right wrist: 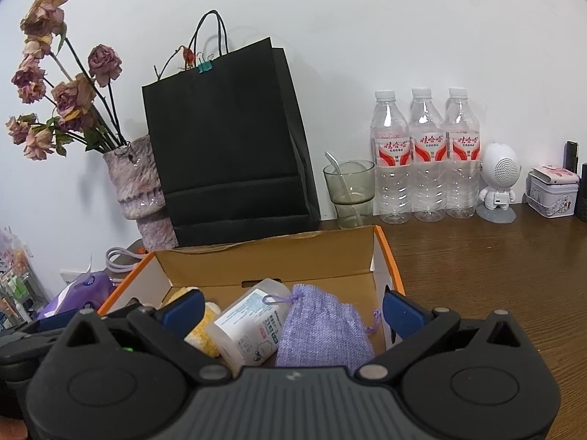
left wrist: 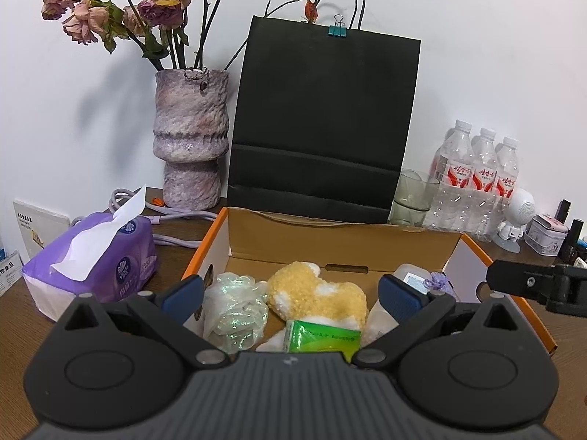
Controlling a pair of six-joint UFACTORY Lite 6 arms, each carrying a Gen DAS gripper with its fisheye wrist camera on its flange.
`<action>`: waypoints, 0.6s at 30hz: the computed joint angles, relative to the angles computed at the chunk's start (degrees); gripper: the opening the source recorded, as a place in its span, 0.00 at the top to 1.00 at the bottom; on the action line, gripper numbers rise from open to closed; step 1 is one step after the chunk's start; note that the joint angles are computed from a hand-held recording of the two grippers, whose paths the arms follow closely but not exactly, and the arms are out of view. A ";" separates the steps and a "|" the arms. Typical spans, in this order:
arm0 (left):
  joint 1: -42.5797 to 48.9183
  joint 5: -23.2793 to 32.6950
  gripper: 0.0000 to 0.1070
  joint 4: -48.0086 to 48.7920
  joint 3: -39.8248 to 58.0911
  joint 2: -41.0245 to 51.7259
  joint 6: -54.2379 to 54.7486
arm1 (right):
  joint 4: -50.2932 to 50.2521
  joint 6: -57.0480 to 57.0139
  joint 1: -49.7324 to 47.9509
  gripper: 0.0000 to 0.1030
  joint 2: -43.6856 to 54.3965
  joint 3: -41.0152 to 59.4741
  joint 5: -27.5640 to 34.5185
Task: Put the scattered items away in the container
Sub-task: 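Move both tools back to the items in front of the box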
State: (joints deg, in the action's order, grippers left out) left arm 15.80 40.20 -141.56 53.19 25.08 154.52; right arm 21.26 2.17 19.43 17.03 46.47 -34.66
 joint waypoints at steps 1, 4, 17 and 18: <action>0.06 0.07 0.04 0.09 -0.15 -0.15 -0.11 | 0.01 -0.08 -0.01 0.00 0.07 0.11 0.09; 0.70 0.56 0.04 1.24 -1.18 -1.39 -1.06 | 1.29 -1.38 0.57 0.00 -0.42 -0.11 0.07; 12.27 5.99 0.04 13.07 -12.62 -10.09 -2.70 | 10.92 -11.96 4.24 0.00 -15.73 -16.99 -2.71; 13.20 6.43 0.04 14.22 -13.84 -10.54 -2.49 | 12.34 -13.24 4.72 0.00 -16.80 -18.61 -3.18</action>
State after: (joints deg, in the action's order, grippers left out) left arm 29.00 46.63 -127.33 39.35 14.54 152.02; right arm 33.60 -11.07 24.15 0.23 27.86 -37.84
